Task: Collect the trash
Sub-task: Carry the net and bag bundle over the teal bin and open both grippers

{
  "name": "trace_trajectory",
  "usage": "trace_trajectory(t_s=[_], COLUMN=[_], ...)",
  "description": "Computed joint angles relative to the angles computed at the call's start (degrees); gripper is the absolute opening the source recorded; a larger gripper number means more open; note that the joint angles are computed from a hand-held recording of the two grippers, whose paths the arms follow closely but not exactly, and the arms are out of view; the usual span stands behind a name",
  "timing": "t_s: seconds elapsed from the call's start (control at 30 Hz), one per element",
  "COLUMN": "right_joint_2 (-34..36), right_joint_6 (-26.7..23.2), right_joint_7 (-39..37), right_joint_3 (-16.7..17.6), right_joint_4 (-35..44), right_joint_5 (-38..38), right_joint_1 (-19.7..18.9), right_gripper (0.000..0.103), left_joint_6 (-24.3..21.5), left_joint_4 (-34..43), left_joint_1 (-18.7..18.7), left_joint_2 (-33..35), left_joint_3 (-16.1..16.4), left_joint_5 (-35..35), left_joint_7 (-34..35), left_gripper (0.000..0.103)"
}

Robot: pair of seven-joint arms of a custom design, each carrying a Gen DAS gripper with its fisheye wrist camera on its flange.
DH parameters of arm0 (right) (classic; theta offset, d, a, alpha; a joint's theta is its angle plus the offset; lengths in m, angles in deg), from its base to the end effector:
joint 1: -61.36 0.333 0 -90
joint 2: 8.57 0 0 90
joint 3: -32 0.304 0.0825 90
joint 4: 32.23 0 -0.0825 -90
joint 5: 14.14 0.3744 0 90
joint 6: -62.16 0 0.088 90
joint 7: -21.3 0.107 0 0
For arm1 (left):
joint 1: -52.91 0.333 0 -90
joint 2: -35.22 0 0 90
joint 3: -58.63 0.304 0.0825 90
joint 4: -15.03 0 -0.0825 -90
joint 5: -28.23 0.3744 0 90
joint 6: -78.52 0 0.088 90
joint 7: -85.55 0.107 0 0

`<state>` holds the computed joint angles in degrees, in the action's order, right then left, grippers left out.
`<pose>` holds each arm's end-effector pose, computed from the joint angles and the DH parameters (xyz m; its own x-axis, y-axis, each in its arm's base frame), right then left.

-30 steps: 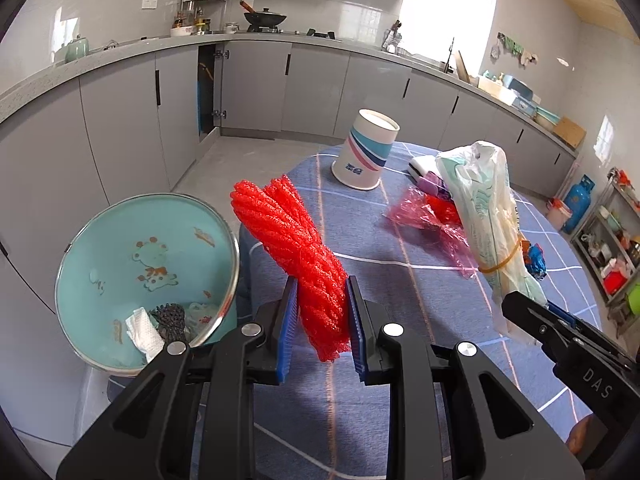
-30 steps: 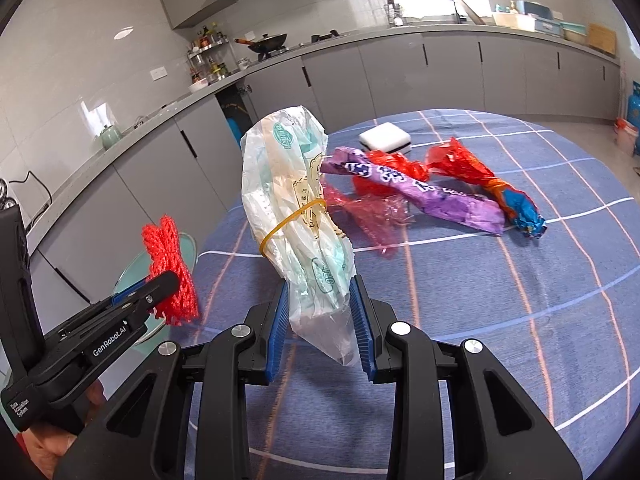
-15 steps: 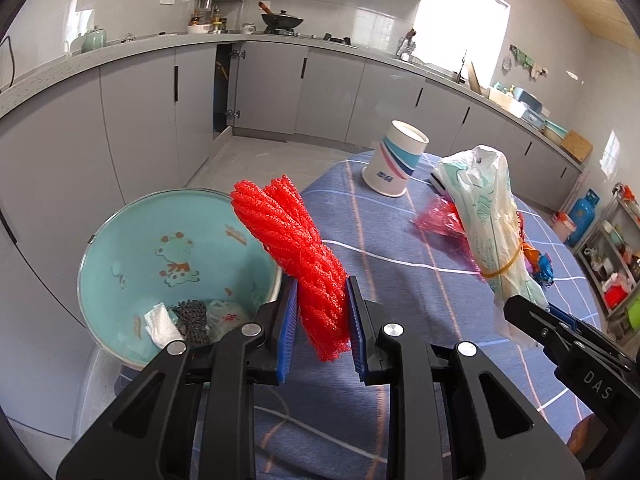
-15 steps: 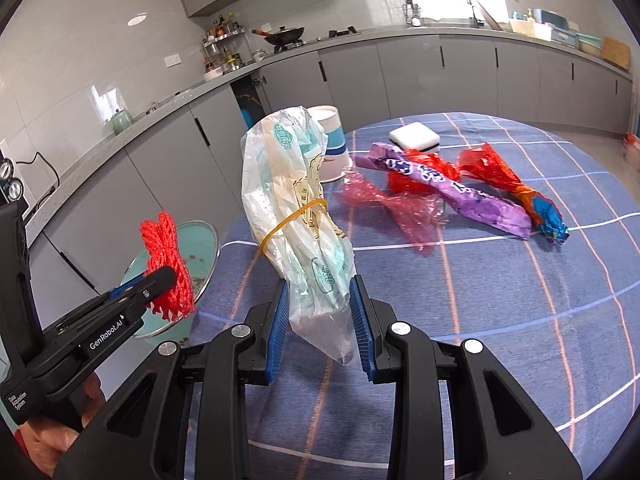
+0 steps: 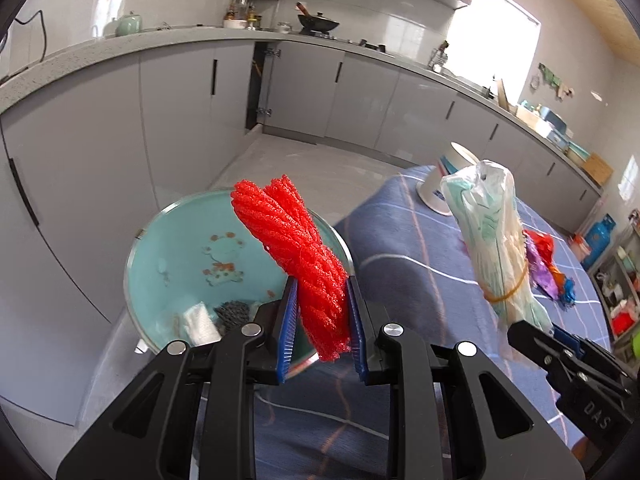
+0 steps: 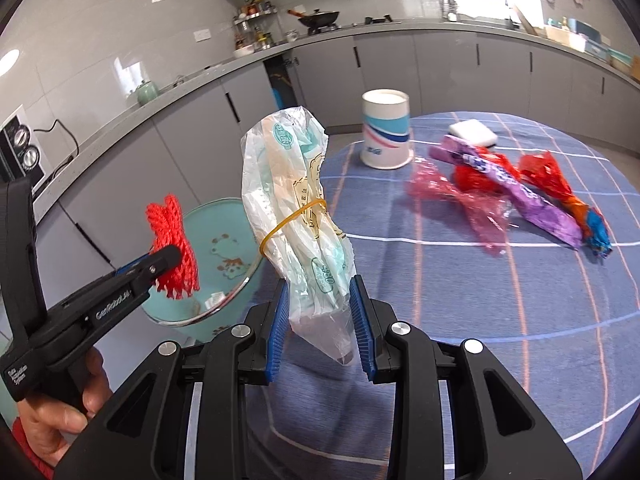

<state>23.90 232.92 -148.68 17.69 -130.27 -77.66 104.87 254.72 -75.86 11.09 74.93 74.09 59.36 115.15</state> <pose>0.5515 0.4066 0.3121 0.0079 -0.9697 -0.2440 -0.6824 0.1731 -0.7102 0.6105 -0.3956 0.3184 -0.1476 -0.9715 0.1856 -0.6882 -0.0339 -0.7248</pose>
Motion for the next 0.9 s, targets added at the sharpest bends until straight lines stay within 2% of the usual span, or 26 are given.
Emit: trace_trajectory(t_s=[0.07, 0.13, 0.4, 0.63, 0.9], right_joint_2=[0.86, 2.01, 7.30, 11.79, 19.67], right_joint_6=[0.10, 0.67, 0.32, -1.61, -6.29], right_joint_7=[-2.18, -5.60, -18.95, -29.30, -41.53], right_joint_3=[1.24, 2.51, 5.65, 8.49, 12.96], right_joint_4=[1.34, 2.90, 10.25, 17.34, 29.09], right_joint_5=[1.76, 4.60, 16.43, 24.95, 35.09], right_joint_1=[-0.87, -1.91, -3.50, -4.50, -6.34], right_gripper=[0.031, 0.031, 0.032, 0.032, 0.032], left_joint_6=[-0.79, -1.70, -4.76, -7.21, -9.24], left_joint_4=[-0.06, -0.05, -0.46, 0.12, 1.92], left_joint_1=[-0.68, 0.48, 0.87, 5.01, 10.39], left_joint_2=[-0.07, -0.28, -1.16, -1.24, 0.58], left_joint_3=[1.16, 0.23, 1.40, -2.57, -8.01], left_joint_5=[0.26, 0.04, 4.19, 7.06, 5.13], left_joint_7=[-0.79, -0.76, -5.53, -6.98, -3.05], left_gripper=[0.024, 0.024, 0.024, 0.024, 0.024])
